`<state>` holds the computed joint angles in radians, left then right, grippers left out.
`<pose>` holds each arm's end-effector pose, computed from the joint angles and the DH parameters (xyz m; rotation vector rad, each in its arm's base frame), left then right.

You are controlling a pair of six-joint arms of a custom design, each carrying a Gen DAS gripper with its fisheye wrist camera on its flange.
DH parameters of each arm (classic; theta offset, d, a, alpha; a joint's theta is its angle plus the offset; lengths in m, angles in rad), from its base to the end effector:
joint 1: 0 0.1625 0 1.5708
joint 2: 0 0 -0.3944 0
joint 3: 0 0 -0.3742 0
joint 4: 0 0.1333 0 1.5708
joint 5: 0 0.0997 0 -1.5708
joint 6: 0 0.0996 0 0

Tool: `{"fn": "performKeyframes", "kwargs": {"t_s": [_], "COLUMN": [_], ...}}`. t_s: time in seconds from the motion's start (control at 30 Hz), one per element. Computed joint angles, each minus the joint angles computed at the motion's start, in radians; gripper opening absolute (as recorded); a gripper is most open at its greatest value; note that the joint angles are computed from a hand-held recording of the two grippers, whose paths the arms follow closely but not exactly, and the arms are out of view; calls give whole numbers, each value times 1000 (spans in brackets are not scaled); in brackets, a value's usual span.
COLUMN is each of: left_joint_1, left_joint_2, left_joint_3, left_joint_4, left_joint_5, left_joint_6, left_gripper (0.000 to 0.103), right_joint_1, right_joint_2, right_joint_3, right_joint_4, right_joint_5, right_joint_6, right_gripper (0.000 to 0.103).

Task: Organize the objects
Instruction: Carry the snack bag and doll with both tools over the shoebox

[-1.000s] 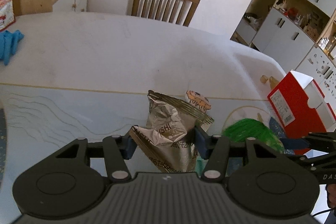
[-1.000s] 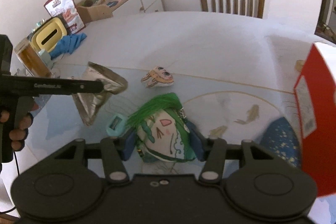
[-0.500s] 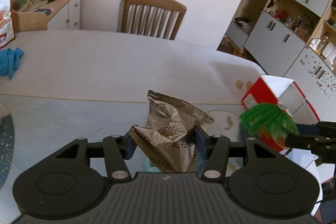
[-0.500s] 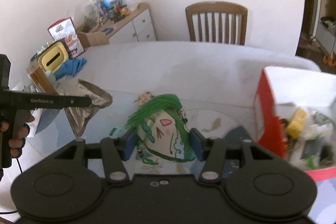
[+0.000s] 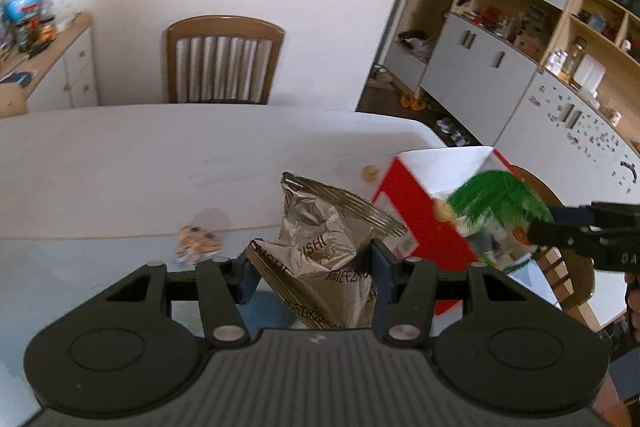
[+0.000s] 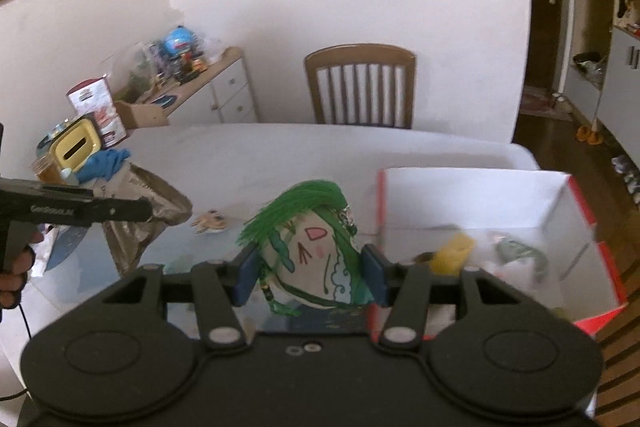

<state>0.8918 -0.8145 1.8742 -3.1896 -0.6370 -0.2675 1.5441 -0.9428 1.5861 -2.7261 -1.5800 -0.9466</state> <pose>-0.1917 -0.5773 0.1257 0.1447 2.3293 -1.1208 0.1145 -0.6701 0.2192 1.2501 -2.5312 0.6471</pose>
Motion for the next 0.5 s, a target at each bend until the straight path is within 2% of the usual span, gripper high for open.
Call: {"fn": "performKeyframes", "kwargs": {"t_s": [0.5], "left_joint_1": [0], "left_joint_2": [269], "left_joint_3": [-372], "left_joint_4": [144], "left_joint_5": [-50], "left_joint_6": [59], "left_gripper": [55], "right_joint_1": [-86], "right_joint_2": [78], "right_joint_3": [-258], "right_joint_4": [67], "right_joint_5": [-6], "right_joint_6": [-65], "right_gripper": [54]}}
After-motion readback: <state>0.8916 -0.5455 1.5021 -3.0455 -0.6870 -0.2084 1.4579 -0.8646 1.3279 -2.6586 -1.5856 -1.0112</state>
